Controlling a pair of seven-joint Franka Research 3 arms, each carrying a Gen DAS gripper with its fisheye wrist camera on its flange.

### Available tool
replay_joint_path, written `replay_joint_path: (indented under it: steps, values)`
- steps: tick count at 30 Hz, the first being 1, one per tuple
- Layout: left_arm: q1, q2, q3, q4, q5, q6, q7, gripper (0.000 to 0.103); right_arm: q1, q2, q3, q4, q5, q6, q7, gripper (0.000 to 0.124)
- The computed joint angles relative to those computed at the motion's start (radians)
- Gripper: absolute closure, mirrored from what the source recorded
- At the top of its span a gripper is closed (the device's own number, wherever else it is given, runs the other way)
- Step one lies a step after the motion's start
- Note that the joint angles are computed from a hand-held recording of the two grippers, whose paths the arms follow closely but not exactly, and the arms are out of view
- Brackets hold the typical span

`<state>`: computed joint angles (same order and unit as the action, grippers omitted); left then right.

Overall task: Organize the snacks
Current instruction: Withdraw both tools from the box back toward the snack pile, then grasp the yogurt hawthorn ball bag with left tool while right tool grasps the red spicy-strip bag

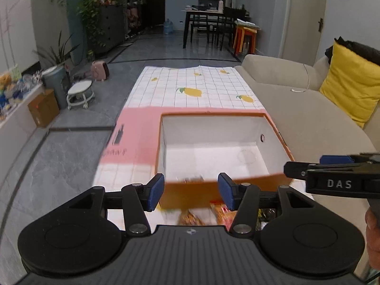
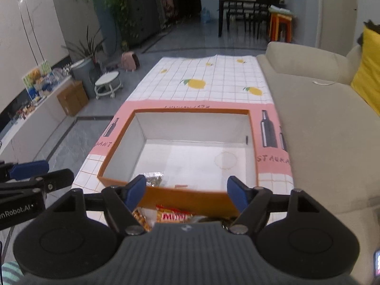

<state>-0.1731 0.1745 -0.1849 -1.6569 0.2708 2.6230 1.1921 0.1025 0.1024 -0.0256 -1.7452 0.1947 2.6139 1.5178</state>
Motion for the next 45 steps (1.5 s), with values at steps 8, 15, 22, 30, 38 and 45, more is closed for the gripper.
replay_joint_path:
  steps: [8,15,22,30,38,45]
  values:
    - [0.01,-0.117,-0.031,-0.241,-0.183,0.053,0.111,0.041,0.007,-0.21,0.008,-0.369,0.065,0.203,-0.059,0.049]
    - [-0.006,-0.154,-0.029,-0.34,-0.323,0.035,0.206,0.041,0.011,-0.315,0.021,-0.604,0.077,0.335,-0.074,0.049]
    - [-0.02,-0.174,-0.026,-0.406,-0.347,0.045,0.191,0.041,0.002,-0.282,0.041,-0.623,0.061,0.306,-0.047,0.05]
    - [0.008,-0.13,-0.006,-0.378,-0.323,0.054,0.142,0.035,0.052,-0.211,0.021,-0.563,0.173,0.284,-0.13,0.045]
    - [0.039,-0.044,-0.006,-0.311,-0.291,0.027,0.114,0.032,0.05,-0.11,0.035,-0.47,0.147,0.231,-0.085,0.044]
    - [0.063,0.025,-0.011,-0.269,-0.293,0.027,0.085,0.026,0.049,-0.032,0.032,-0.399,0.128,0.182,-0.048,0.041]
